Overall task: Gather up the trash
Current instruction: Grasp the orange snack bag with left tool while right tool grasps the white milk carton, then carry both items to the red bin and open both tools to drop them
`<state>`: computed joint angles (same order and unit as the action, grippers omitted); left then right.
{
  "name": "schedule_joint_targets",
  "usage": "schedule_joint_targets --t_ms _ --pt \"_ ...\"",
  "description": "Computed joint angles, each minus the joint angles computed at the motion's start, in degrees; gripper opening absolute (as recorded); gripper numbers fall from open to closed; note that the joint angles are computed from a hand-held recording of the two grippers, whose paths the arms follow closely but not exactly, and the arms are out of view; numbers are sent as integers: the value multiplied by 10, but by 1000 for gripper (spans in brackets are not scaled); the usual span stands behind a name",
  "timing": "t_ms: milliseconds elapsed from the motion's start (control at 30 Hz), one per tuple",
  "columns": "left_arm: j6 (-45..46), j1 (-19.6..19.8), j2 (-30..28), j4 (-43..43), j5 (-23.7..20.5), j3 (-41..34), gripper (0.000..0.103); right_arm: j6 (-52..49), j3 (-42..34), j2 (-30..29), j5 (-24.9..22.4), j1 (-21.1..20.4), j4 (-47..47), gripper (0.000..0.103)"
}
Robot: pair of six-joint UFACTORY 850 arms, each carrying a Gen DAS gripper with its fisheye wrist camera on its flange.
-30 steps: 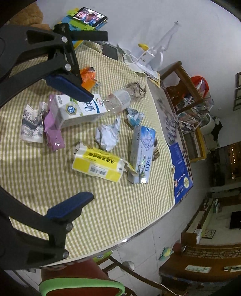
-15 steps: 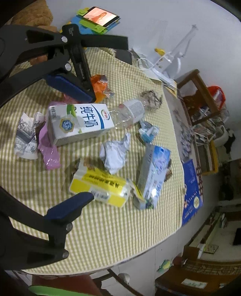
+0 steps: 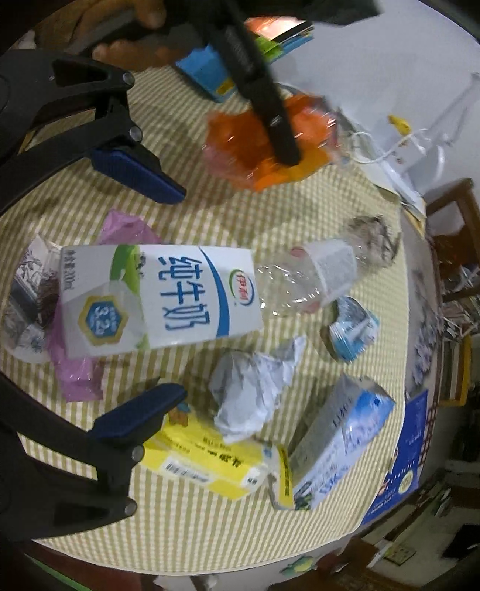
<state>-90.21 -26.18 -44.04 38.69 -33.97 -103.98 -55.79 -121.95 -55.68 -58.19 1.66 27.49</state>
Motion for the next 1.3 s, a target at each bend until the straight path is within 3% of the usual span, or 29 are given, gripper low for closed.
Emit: schedule_joint_targets --t_ms 333,433,500,533,567,1300 --pt "-12 -4 10 14 7 17 54 -2 16 8 22 -1 -3 95" --pt "-15 -6 11 19 7 17 54 -5 22 12 27 -3 1 84" --pt "-14 -7 11 19 7 17 54 -12 26 15 27 -3 -2 69" --pt "-14 -7 12 19 7 17 54 -15 27 15 25 -4 -1 54" --pt "-15 -7 12 20 7 18 54 -19 30 17 25 -4 2 52" --pt "20 -11 11 -4 21 -4 54 -47 30 52 49 -47 140 51"
